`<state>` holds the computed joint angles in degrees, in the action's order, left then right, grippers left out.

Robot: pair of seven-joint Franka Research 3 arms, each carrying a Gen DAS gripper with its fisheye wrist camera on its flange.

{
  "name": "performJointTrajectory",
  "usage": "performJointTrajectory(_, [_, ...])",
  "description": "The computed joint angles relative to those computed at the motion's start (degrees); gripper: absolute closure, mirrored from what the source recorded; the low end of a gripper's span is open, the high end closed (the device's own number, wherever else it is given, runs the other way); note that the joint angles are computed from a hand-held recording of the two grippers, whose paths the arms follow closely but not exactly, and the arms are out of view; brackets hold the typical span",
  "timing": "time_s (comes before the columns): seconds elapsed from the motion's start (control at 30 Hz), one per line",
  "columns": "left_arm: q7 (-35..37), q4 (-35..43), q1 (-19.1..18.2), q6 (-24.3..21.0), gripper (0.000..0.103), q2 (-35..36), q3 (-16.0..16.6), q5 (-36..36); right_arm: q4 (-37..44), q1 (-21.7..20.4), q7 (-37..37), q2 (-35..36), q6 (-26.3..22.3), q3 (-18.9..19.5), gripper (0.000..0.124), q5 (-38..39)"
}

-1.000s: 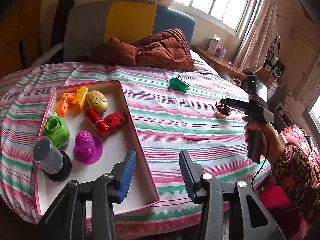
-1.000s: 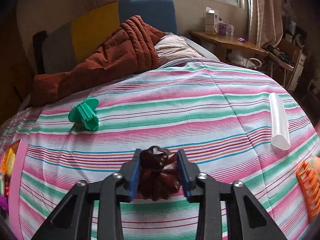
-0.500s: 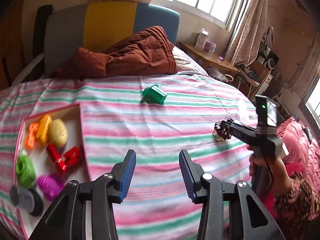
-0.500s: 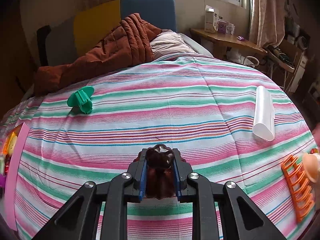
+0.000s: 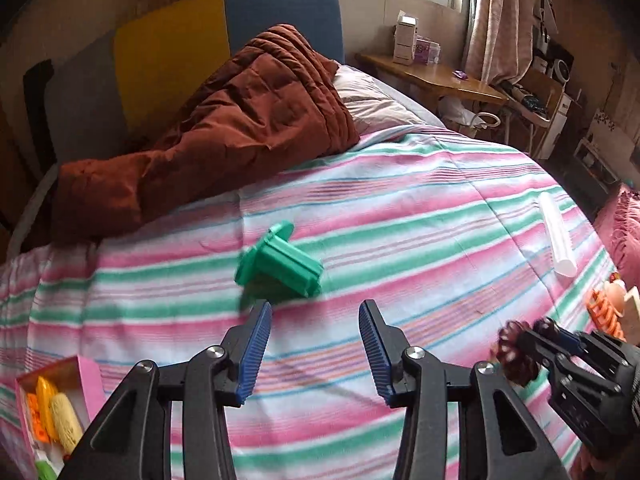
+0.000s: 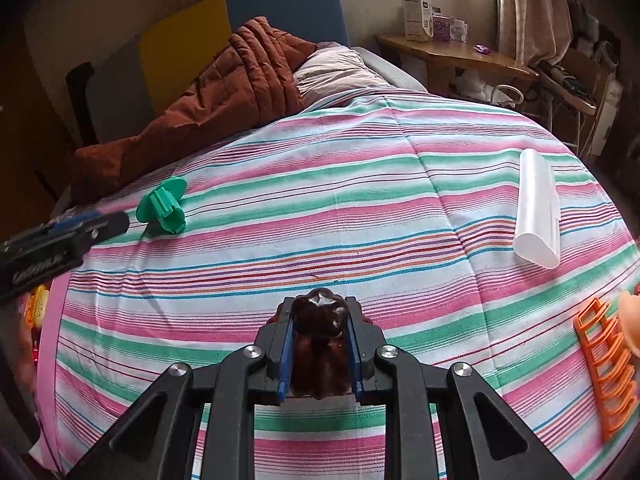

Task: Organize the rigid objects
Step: 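Grasp the green plastic holder with the left tool while the right tool holds the brush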

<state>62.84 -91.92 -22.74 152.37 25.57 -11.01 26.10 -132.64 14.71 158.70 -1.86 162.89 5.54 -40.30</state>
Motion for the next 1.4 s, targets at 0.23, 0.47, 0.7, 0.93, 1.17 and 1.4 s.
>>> performJointTrajectory(0.23, [6.44, 22.05, -1.64, -13.67, 0.057, 14.2, 0.63, -1.91, -0.32, 0.02, -3.86, 0.03, 0.92, -0.31, 0.101, 4.83])
performJointTrajectory(0.47, [7.86, 36.9, -0.68, -21.45, 0.054, 23.22, 1.72, -8.29, -0.85, -0.39, -4.49, -0.14, 1.74, -0.17, 0.101, 6.41])
performJointTrajectory(0.7, [2.89, 36.82, 1.04, -23.92, 0.056, 23.27, 4.09, -10.02, -0.17, -0.15, -3.7, 0.27, 0.84, -0.16, 0.101, 4.37])
performJointTrajectory(0.93, [-4.46, 12.44, 5.2, -6.83, 0.056, 10.86, 2.58, -11.77, -0.15, 0.01, -3.02, 0.29, 0.75, -0.31, 0.101, 3.65])
performJointTrajectory(1.17, [-5.57, 1.08, 2.74, 6.67, 0.034, 4.82, 2.93, -3.29, -0.05, 0.09, -2.33, 0.22, 0.29, -0.27, 0.101, 2.84])
performJointTrajectory(1.4, [-6.51, 15.6, -1.94, -8.08, 0.025, 12.0, 5.1, 3.36, -0.31, 0.02, -3.25, -0.02, 0.53, -0.24, 0.101, 4.46])
